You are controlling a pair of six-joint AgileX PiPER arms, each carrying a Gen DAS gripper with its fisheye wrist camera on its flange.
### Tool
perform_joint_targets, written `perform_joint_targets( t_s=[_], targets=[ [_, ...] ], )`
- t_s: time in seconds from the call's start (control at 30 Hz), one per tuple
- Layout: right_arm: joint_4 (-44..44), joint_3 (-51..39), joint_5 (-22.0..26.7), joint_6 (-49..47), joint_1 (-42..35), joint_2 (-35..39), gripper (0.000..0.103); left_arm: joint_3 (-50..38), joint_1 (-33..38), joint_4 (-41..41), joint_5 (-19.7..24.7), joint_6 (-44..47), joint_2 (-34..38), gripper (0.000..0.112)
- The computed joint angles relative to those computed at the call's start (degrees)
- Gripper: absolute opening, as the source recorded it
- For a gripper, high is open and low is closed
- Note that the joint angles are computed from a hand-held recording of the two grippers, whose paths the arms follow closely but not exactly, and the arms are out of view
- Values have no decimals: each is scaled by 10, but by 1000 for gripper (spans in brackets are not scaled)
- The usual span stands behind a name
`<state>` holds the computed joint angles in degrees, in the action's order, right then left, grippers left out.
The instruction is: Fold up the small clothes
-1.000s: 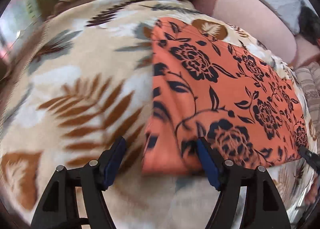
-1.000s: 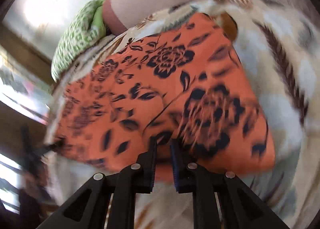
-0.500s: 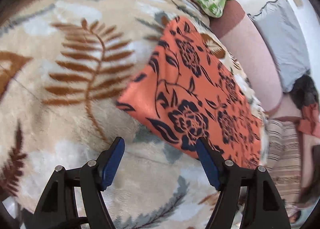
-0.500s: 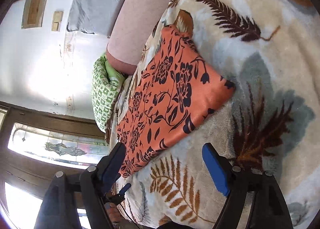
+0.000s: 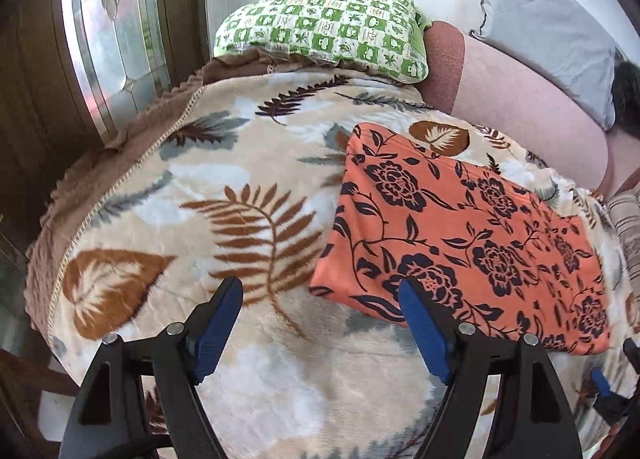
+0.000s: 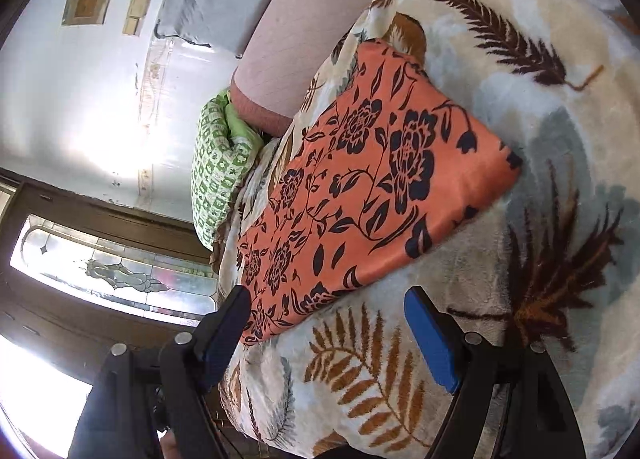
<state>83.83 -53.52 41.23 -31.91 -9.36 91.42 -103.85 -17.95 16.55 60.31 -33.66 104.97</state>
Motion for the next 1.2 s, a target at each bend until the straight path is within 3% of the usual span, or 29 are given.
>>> perform_joint_targets(
  t_s=[0.33,0.6,1.2],
  targets=[
    [21,-9,-38,-12,10,25,78,-35,-6,20,13,3,33,80],
    [42,-14,-35,-33,7,59,71,-69,-2,-8,29,17,77,81],
    [54,-56,-33,-40,-5,114,70,-168,-1,-25,67,38,165,81]
  ],
)
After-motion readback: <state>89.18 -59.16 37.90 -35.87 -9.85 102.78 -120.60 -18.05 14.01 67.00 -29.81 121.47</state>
